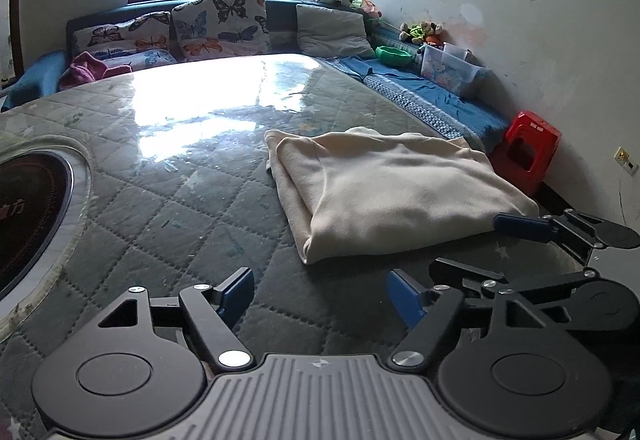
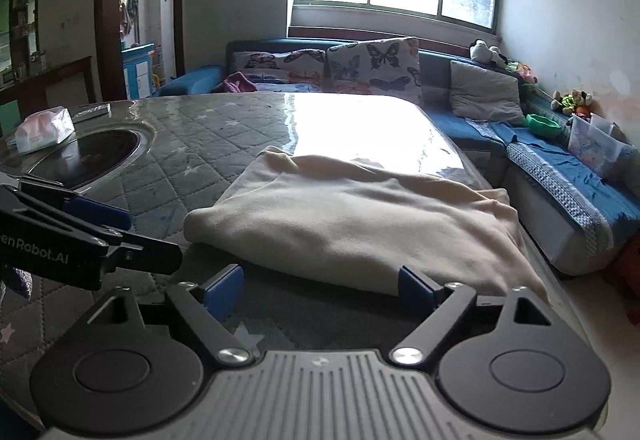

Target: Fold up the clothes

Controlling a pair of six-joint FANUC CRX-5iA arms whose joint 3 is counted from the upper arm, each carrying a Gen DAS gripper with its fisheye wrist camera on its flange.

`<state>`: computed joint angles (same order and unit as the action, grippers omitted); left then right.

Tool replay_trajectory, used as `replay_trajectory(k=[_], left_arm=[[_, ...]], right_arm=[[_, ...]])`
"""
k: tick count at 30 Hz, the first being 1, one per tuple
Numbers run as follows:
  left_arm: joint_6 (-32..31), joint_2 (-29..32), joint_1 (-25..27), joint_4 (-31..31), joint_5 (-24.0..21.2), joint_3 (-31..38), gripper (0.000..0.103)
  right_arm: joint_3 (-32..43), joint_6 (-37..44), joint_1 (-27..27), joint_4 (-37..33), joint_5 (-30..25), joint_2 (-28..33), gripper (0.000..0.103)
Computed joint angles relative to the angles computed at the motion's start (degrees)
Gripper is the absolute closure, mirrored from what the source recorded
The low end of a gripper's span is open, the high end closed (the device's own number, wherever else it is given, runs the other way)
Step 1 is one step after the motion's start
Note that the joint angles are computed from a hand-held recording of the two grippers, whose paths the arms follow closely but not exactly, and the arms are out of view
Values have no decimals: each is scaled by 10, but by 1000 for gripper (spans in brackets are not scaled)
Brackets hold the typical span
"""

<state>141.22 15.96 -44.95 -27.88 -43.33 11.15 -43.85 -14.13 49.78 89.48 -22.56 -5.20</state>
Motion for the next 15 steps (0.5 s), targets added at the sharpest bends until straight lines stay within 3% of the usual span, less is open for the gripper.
replay_trajectory(k=[6,15], left_arm=[[17,-5,-9,-20,-6,-3,15],[38,-12,-24,-47,-10,-5,4]], right_arm=[[-4,-16,23,-19,-44,-3,1],[-7,-13,39,-59,-55,-12,0]])
